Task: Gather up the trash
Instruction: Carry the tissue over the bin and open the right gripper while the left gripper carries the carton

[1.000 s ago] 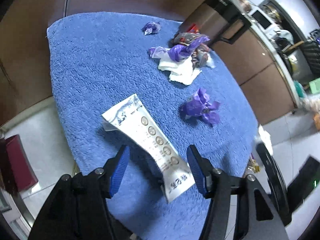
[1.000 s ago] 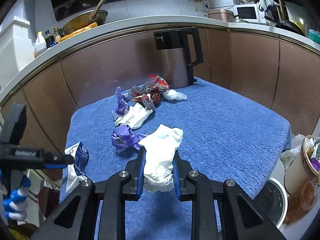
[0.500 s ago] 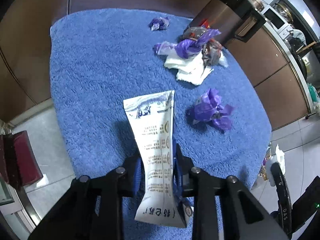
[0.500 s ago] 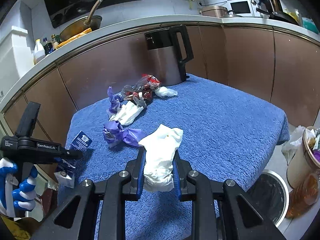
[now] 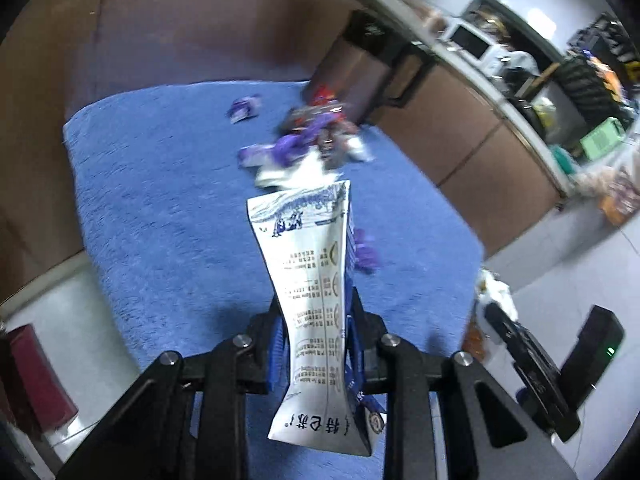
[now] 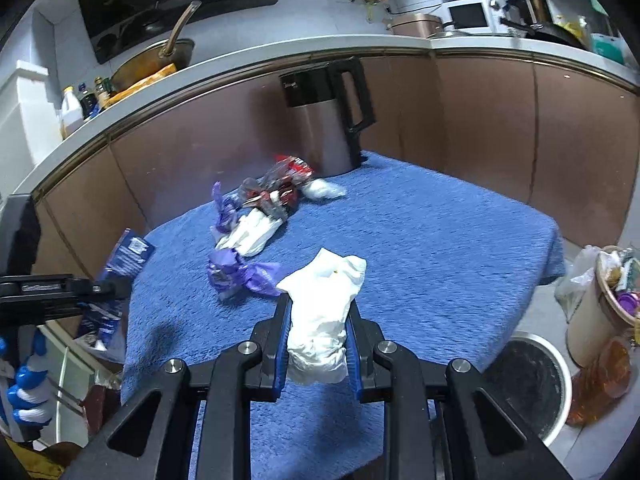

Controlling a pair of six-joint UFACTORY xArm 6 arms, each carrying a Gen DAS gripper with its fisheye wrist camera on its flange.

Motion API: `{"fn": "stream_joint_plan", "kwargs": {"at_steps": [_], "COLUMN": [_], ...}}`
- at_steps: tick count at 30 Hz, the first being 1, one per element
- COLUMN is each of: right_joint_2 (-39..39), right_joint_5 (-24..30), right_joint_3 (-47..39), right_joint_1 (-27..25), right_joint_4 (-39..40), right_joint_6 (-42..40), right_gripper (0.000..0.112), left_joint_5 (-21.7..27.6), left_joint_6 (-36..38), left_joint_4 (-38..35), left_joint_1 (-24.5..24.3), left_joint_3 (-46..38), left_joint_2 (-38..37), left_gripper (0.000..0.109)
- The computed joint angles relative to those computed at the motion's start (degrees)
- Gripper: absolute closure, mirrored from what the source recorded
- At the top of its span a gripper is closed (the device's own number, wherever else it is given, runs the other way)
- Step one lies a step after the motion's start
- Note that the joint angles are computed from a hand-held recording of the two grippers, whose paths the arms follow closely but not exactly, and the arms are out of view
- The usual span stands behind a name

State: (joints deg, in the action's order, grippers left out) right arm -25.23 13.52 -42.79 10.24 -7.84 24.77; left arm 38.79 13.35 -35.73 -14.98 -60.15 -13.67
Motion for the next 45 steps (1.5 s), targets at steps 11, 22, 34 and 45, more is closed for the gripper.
{"fn": "stream_joint_plan", "kwargs": {"at_steps": [11, 22, 34, 45], "right_joint_2": [-16.0, -25.6, -29.6, -23.9], "right_joint_5": [13.9, 25.0, 25.0, 16.3], "right_joint_3": [4.4, 6.1, 9.6, 13.0], "right_joint_1": [-4.3, -0.4, -4.3, -18.8], "right_joint_4": [-18.4, -27.3, -24.5, -10.2], "right_joint_6": [18.9, 27.5, 25.5, 12.2], "right_gripper": [0.09, 0.09, 0.09, 0.088], "left_joint_5": [4.7, 6.9, 4.8, 3.7], "left_joint_6": [12.2, 18.8, 17.5, 11.9], "left_joint_4": [-12.4, -17.5, -11.8, 0.1], "left_joint_1": [1.0, -1.5, -13.6, -27.3], "left_joint_3": [1.3, 0.7, -5.3, -24.2], "left_joint_2": [-3.2, -5.8, -1.1, 20.0], "left_gripper": [0.083, 0.083, 0.083, 0.083]}}
